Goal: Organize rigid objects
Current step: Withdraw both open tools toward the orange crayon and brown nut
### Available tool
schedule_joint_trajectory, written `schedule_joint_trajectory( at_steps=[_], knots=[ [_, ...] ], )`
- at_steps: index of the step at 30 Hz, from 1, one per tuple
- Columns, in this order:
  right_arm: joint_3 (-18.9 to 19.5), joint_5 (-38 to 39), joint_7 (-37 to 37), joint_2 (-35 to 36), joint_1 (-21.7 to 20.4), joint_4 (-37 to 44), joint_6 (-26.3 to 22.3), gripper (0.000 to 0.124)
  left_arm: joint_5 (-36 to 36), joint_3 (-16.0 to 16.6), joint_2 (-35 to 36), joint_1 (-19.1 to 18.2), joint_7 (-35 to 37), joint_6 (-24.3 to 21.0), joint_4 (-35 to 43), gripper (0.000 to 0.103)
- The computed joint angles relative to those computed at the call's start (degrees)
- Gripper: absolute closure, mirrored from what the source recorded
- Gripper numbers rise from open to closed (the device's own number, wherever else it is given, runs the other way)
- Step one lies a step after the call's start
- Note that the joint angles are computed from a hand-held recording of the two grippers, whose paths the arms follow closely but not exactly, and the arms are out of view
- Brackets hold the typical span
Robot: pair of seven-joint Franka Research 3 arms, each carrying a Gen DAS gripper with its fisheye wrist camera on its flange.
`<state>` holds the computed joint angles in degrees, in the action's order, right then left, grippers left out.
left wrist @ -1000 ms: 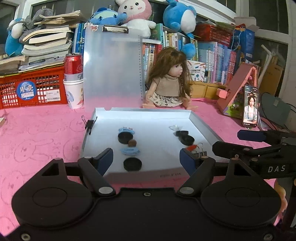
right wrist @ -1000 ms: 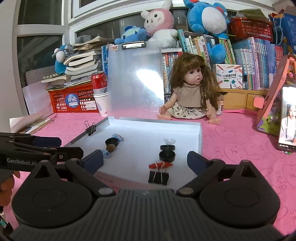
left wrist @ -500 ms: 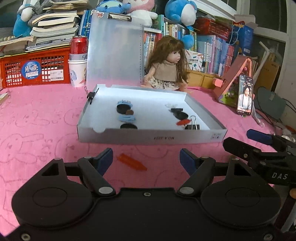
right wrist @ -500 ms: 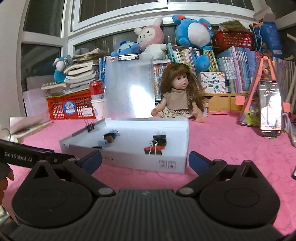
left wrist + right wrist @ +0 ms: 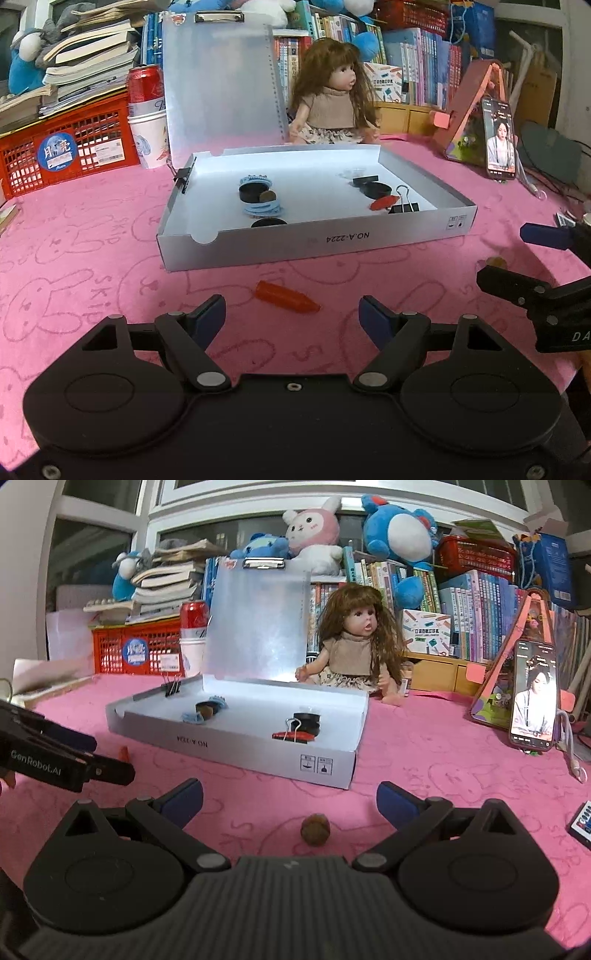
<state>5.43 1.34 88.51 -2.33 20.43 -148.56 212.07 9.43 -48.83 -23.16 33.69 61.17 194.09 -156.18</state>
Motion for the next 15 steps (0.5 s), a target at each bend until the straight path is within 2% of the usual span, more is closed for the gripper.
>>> schedule_joint_trajectory(
  at_steps=[4, 6, 15],
  knots=[
    [-0.5, -2.3, 2.0, 0.0, -0.3, 0.5, -1.6, 0.021, -1.2, -4.2, 0.7, 4.3, 0.4, 1.6, 0.7, 0.025],
    [0.0, -0.5, 0.4, -0.2, -0.2, 0.8, -3.3, 0.021, -2.2, -5.7, 1.1, 5.7, 0.7, 1.4, 1.1, 0.025],
    [1.3, 7.2, -6.9, -0.8, 0.8, 2.4, -9.9, 0.026, -4.1, -8.1, 1.8, 8.2, 1.2, 1.7, 1.8, 0.025]
  ],
)
